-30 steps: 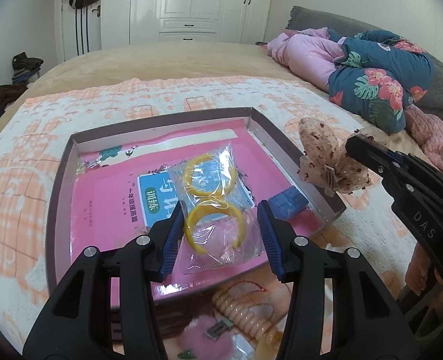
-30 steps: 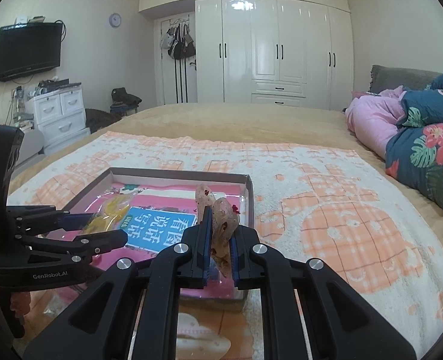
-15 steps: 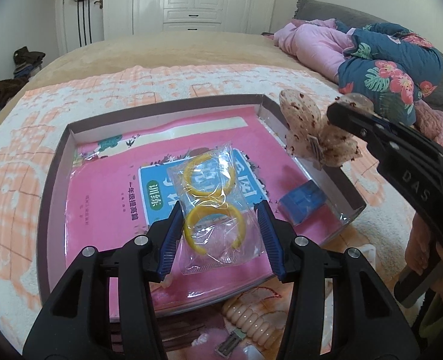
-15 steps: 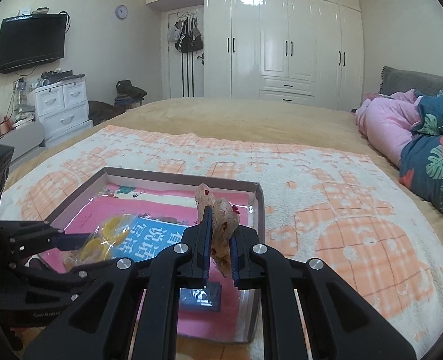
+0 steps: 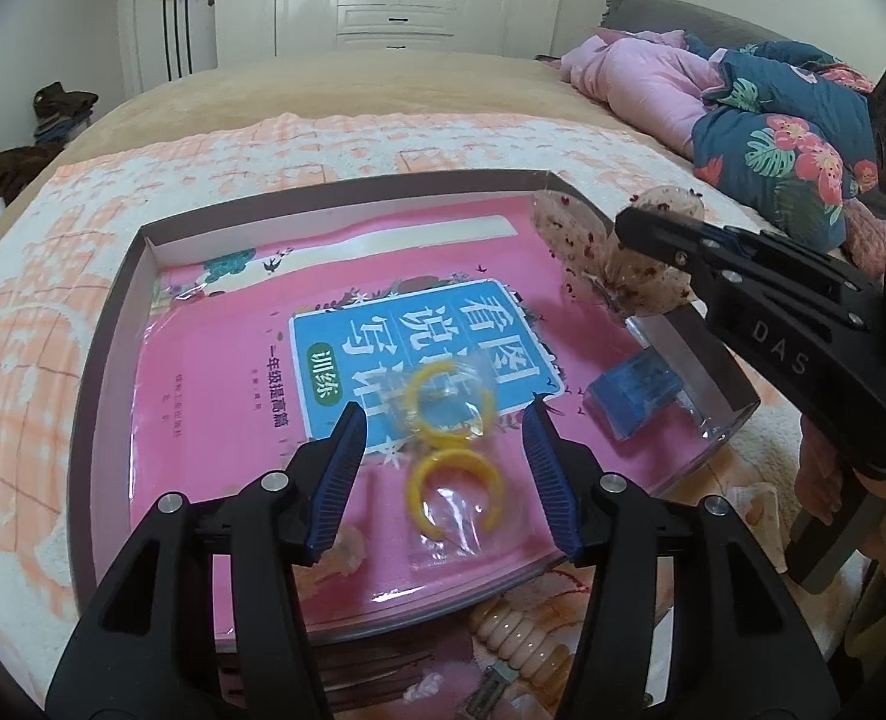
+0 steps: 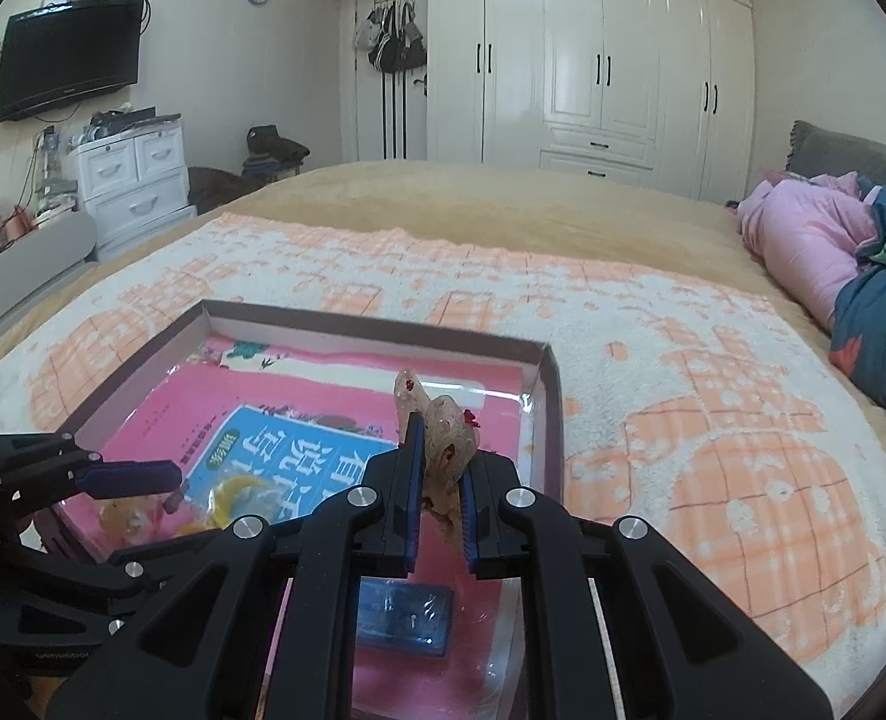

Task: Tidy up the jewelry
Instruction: 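Carry both items over the pink tray and open both tools to drop them inside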

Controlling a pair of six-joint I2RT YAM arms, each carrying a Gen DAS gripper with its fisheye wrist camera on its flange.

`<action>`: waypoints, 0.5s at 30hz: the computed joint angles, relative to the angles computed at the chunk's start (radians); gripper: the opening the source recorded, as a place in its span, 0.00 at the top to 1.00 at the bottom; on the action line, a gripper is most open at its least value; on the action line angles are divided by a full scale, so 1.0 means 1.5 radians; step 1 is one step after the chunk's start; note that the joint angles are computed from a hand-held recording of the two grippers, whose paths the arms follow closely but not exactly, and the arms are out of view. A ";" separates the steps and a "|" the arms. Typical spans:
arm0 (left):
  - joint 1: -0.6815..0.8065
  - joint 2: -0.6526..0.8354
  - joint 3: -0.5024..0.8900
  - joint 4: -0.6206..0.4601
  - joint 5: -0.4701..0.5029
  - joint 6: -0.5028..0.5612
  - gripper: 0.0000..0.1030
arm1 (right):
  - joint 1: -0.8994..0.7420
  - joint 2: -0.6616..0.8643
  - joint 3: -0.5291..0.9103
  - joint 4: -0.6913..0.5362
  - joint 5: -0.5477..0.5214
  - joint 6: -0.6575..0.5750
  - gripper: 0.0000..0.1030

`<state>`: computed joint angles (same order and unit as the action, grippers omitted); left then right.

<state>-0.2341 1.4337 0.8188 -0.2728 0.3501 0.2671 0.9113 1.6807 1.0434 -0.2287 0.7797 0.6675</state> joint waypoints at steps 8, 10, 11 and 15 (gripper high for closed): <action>0.016 -0.023 -0.013 0.000 0.009 -0.004 0.50 | 0.010 0.000 -0.003 0.007 -0.030 0.007 0.77; 0.020 -0.029 -0.016 -0.002 0.011 -0.004 0.49 | 0.014 -0.002 -0.006 0.006 -0.036 0.018 0.68; 0.023 -0.035 -0.019 -0.002 0.012 -0.004 0.49 | 0.017 -0.007 -0.010 0.006 -0.037 0.024 0.65; 0.037 -0.055 -0.031 -0.002 0.018 -0.004 0.46 | 0.034 -0.028 -0.025 0.005 -0.022 0.046 0.54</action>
<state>-0.1782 1.3505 0.7721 -0.2762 0.3776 0.2609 0.9628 1.6382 1.0061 -0.2210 0.7474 0.7361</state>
